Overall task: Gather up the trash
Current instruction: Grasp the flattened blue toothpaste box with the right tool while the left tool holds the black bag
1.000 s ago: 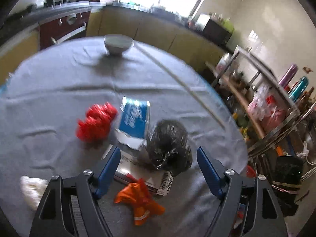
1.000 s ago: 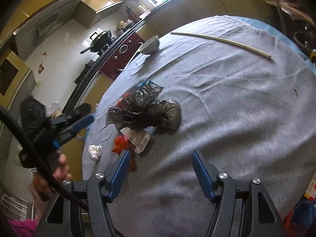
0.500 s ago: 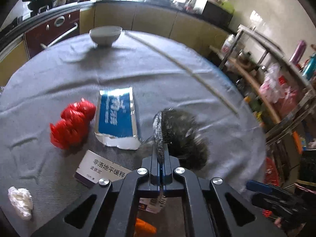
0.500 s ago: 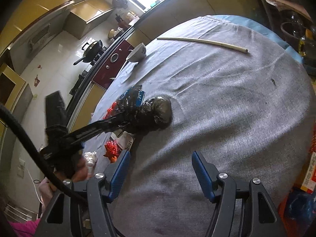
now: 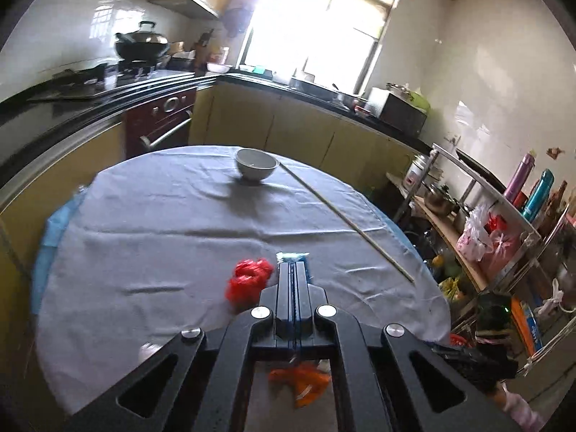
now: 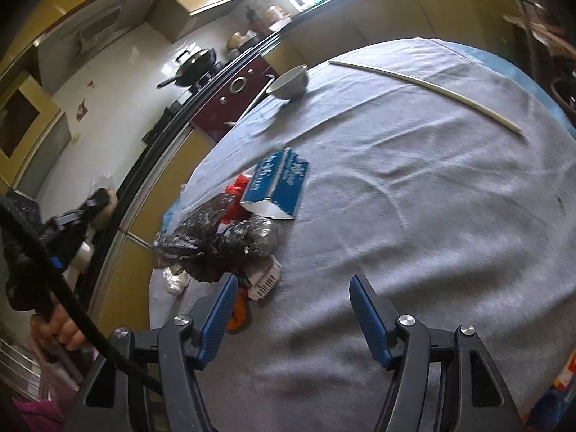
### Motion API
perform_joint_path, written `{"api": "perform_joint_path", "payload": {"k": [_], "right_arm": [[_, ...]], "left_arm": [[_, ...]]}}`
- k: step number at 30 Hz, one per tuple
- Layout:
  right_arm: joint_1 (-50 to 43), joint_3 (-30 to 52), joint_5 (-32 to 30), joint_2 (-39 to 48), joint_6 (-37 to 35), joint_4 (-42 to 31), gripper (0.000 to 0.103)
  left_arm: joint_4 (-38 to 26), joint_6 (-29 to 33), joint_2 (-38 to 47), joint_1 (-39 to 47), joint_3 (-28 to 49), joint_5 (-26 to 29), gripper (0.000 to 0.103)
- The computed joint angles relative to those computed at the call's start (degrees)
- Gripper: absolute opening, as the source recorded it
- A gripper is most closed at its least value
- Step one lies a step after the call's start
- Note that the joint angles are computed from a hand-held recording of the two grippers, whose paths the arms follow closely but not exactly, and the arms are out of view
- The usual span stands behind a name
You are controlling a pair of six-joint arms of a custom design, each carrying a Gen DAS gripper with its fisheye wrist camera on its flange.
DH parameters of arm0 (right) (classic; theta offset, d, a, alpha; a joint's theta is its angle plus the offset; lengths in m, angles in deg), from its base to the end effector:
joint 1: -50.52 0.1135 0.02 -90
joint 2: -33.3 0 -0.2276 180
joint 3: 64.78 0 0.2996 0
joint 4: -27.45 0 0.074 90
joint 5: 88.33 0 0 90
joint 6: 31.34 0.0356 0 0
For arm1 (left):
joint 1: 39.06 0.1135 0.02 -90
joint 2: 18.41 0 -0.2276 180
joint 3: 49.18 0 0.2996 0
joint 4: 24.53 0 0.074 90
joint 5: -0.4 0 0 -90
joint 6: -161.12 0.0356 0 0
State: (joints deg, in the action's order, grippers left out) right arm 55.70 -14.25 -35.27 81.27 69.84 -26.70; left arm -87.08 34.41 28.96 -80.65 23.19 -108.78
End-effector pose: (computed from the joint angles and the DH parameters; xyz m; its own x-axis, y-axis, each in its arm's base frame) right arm 0.2277 0.0421 0.2157 -0.8517 0.0784 -0.5182 -0.2843 0.7615 0.5824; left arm 0.1743 -0.1391 0.3420 -0.6237 -0.2013 -0.7553 0.0740 0.9467 -0.3134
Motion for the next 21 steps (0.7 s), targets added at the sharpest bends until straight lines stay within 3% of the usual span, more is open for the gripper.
{"api": "perform_joint_path", "payload": {"k": [3,4,6,7,8,15,16,17,18,20,21], "right_arm": [[3.7,2.3,2.7,3.6,0.4,2.2,0.068],[4.5,3.1,3.2,5.0,0.9,3.3,0.068],[5.6,4.6,4.2,8.2,2.2,5.3,0.068],[5.7,5.2,4.6,9.3,2.9,5.9,0.068],[5.8,5.7,4.9,10.5,4.2,6.7,0.068],[6.0,10.5,6.9,15.7,5.8,7.4,0.068],[6.0,12.3,7.1,17.6,5.8,7.2,0.068],[6.2,14.3,7.5,19.7,5.6,7.0,0.069],[6.4,15.9,7.8,21.4,5.4,6.6,0.069],[7.7,21.9,8.9,27.7,5.9,5.6,0.073],[8.5,24.4,9.3,30.5,6.3,5.1,0.076]], "left_arm": [[-1.9,0.2,-0.8,1.5,-1.8,1.7,0.001],[-2.2,0.2,0.1,1.9,-2.1,2.3,0.008],[-1.0,1.2,2.2,4.3,-3.0,8.7,0.039],[0.5,1.5,3.3,5.2,-3.7,11.1,0.071],[2.4,0.7,5.6,5.5,-4.1,11.9,0.08],[11.0,0.3,23.4,6.1,-0.2,15.4,0.08],[10.9,0.6,24.9,5.5,0.3,14.2,0.068],[10.4,0.8,27.1,4.8,1.3,13.2,0.033],[11.2,0.9,26.9,4.6,0.6,14.3,0.017],[12.9,0.9,24.6,3.9,-1.3,13.1,0.007],[12.5,1.4,23.8,3.4,-1.4,11.5,0.006]]}}
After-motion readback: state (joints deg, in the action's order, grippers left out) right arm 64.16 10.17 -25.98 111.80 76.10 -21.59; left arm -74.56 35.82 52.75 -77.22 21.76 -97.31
